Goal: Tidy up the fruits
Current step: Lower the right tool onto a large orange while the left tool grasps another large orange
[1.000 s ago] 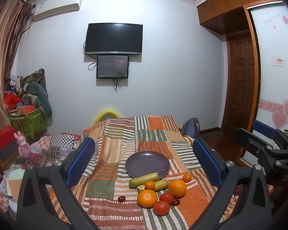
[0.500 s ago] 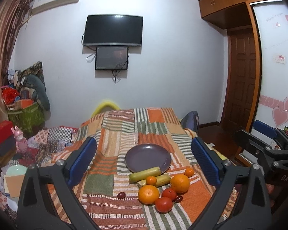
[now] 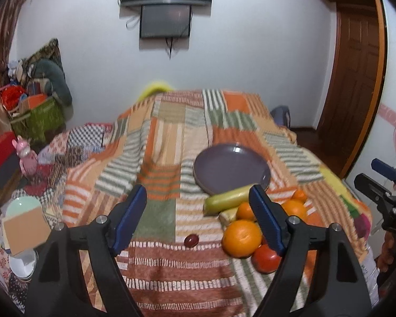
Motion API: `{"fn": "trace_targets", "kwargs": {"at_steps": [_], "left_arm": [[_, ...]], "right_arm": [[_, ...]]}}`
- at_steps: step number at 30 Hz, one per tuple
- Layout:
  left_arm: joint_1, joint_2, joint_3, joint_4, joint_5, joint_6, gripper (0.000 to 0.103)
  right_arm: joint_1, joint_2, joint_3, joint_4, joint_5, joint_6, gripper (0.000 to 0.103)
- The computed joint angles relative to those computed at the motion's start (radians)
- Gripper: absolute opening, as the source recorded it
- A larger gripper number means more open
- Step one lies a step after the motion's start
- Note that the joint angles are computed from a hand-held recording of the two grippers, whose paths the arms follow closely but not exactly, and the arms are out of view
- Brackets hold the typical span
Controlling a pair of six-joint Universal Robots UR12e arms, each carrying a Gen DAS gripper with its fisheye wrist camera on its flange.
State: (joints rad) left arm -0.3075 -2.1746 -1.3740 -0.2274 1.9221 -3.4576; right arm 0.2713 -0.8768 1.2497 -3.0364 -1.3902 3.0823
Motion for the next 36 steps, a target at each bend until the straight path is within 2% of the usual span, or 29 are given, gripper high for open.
{"fn": "trace_targets", "kwargs": {"at_steps": [8, 18, 23, 33, 35, 36], "left_arm": [[0.023, -0.045, 0.049, -0.133, -0.127, -0.025, 0.075], [0.029, -0.108, 0.125, -0.258, -0.258, -0.02, 0.075], [0.034, -0.131, 0.15, -0.286, -0.312, -0.026, 0.075], [0.032, -0.168, 0.191, -0.325, -0.342, -0.02, 0.075], [0.034, -0.17, 0.191, -0.322, -0.351, -0.027, 0.075], [0.034, -0.172, 0.191, -0.318, -0.348, -0.026, 0.075]], "right_arm": [[-0.017, 0.033, -0.061, 0.212, 0.075, 0.002, 0.077], [-0.016, 0.078, -0.128, 0.367, 0.098, -0.018, 0.075], [-0.018, 0.094, -0.151, 0.421, 0.116, -0.023, 0.075], [-0.017, 0.119, -0.19, 0.494, 0.144, -0.038, 0.074], [-0.018, 0.122, -0.197, 0.513, 0.156, -0.043, 0.061], [-0.02, 0.124, -0.201, 0.53, 0.173, -0.049, 0.058]]}}
